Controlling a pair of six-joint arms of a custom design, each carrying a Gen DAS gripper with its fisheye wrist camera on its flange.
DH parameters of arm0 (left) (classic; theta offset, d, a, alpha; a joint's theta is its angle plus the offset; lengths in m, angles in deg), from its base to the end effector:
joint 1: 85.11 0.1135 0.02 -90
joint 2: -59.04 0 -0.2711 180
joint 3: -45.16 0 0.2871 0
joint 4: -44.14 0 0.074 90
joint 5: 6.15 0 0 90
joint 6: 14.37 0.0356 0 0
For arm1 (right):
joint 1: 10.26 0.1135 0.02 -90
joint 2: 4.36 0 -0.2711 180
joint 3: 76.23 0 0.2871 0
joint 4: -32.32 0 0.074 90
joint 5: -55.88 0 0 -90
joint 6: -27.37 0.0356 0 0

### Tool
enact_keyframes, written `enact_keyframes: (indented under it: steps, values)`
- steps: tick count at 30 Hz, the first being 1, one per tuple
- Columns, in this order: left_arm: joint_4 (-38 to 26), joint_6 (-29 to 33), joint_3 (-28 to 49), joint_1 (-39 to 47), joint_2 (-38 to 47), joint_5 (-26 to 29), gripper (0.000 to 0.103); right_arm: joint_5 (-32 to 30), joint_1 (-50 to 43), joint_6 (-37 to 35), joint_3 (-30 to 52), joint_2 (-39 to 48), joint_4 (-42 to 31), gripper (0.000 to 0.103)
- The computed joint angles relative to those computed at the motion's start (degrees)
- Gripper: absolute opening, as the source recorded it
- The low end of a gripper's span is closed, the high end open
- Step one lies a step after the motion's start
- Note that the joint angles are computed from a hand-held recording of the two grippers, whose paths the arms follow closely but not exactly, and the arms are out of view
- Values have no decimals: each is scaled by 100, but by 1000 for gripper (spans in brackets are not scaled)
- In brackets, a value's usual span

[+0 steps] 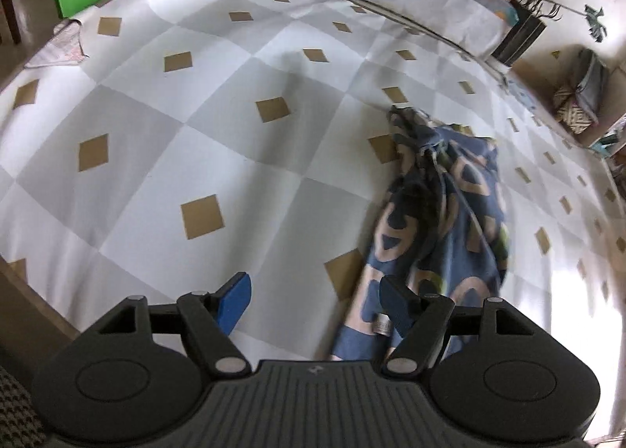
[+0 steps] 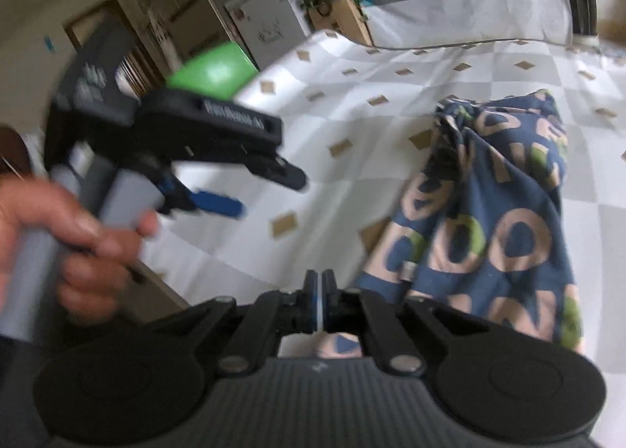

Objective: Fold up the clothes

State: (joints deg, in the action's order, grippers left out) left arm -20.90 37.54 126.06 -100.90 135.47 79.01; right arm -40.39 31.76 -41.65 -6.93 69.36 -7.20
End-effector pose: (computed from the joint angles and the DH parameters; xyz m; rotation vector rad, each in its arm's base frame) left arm 0.2860 -0.0778 0.3041 -0.5389 2.5827 -0.2145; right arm 0.2270 0.2097 0.2757 -0.4995 2.3799 0.6535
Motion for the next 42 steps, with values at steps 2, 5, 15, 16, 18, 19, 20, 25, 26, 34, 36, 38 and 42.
enact_keyframes:
  steps: [2,5,15,16,18,19,20,25,26,34,36,38,42]
  values:
    - [-1,38,8,-93,51,-92,71,335,119,-138,-31,101,-143,8]
    - [-29,107,62,-206,166,-188,71,559,227,-285,-134,218,-219,22]
    - [-177,138,220,-293,373,-273,71,1155,523,-638,-90,826,-156,41]
    - [-184,119,220,-270,370,-254,71,1220,555,-667,-73,897,-138,41]
    - [-184,63,203,-210,351,-201,71,1367,620,-721,-35,1040,-111,41]
    - [-176,41,193,-183,342,-170,71,1402,630,-736,-17,1110,-90,41]
    - [-172,26,188,-163,340,-146,71,1415,628,-746,-1,1179,-66,41]
    - [-145,-18,170,-94,340,-47,71,1506,576,-622,-69,1325,38,40]
    - [-137,-18,171,-92,343,-34,71,1504,565,-635,-123,1292,95,39]
    - [-135,-20,196,-95,377,-12,71,1214,321,-418,-88,1222,54,10]
    - [-142,-42,191,-84,376,-30,71,1163,272,-372,-81,1185,28,6]
    - [-144,-66,188,-70,380,-34,71,1017,195,-311,-71,1121,9,4]
    - [-167,-66,202,-72,410,-70,71,756,62,-224,-29,902,-9,3]
